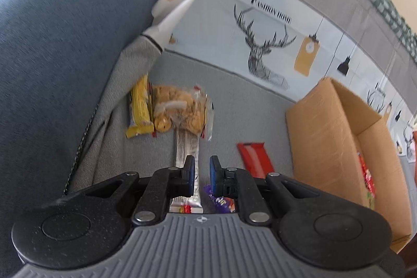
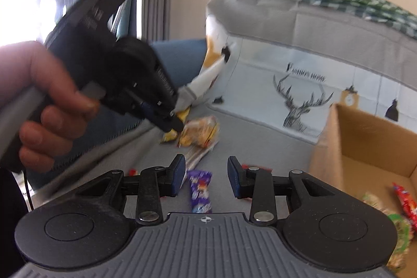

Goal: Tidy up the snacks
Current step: 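Move both open tools back to the snack pile, then grasp the purple candy bar with the right tool while the left grasps the silver stick pack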

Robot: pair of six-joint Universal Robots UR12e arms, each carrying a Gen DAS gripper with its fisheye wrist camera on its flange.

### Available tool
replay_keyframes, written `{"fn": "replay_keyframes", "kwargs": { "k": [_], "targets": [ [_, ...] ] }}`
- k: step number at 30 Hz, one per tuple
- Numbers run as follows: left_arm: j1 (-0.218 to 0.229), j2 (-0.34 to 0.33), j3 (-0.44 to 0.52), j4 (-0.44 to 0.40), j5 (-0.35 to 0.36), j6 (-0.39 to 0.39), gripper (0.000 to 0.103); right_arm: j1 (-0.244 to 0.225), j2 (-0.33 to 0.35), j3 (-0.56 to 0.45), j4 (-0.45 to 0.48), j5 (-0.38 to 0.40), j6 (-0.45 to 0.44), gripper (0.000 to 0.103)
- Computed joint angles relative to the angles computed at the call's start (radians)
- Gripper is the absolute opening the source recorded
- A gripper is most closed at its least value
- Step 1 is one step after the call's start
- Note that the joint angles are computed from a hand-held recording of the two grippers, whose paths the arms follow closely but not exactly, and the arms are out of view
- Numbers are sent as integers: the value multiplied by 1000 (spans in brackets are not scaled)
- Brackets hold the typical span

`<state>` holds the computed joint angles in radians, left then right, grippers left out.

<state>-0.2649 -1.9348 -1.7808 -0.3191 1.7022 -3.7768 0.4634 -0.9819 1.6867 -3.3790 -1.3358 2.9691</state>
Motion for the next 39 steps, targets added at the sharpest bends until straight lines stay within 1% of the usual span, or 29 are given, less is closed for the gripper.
{"fn": "replay_keyframes", "kwargs": {
  "k": [3,5,6,8,9,10,11,13,15,18,20,21,22,23,24,26,27,28,29,32,35,37,39],
  "targets": [
    [5,-13,20,-53,-21,6,13,9,16,-29,66,-2,-20,38],
    [6,-22,36,-89,-19,14,16,13,25,-47,107,-4,-22,40],
    [6,-28,43,-106,-14,21,18,14,28,-58,141,0,-25,41],
    [4,-40,60,-140,-3,30,32,20,36,-77,194,-15,-34,44],
    [4,-44,67,-154,-2,32,35,23,39,-86,212,-22,-37,47],
    [4,-51,76,-168,0,34,41,24,43,-95,235,-27,-40,50],
    [3,-57,84,-177,1,37,44,26,47,-103,258,-28,-42,50],
    [2,-68,97,-190,3,41,46,29,53,-119,290,-40,-35,50],
    [0,-78,109,-204,8,42,47,28,57,-131,323,-33,-20,50],
    [-4,-93,131,-234,14,48,47,29,63,-146,360,-33,-1,49],
    [-7,-101,142,-256,24,57,48,27,67,-157,388,-33,2,47],
    [-9,-105,149,-270,31,62,48,25,69,-162,403,-29,7,43],
    [-10,-109,156,-286,36,66,48,24,69,-164,414,-27,14,37],
    [-10,-113,163,-301,36,67,48,23,69,-165,421,-26,18,34],
    [-11,-115,166,-310,37,69,48,22,71,-170,429,-26,19,28],
    [-15,-118,170,-320,54,78,48,20,72,-171,433,-26,29,24],
    [-15,-118,171,-324,58,83,46,20,73,-170,426,-30,35,21],
    [-16,-117,171,-326,63,86,36,19,73,-168,419,-31,38,19],
    [-17,-116,170,-327,66,92,33,19,73,-166,413,-30,39,19],
    [-18,-104,156,-305,60,101,26,15,68,-154,392,-26,40,18],
    [-18,-87,136,-275,40,106,25,11,55,-134,368,-25,36,18],
    [-16,-68,108,-230,11,102,25,7,45,-121,364,-22,28,18],
    [-7,-49,80,-188,-43,104,25,2,35,-111,379,-10,14,18]
  ]
}}
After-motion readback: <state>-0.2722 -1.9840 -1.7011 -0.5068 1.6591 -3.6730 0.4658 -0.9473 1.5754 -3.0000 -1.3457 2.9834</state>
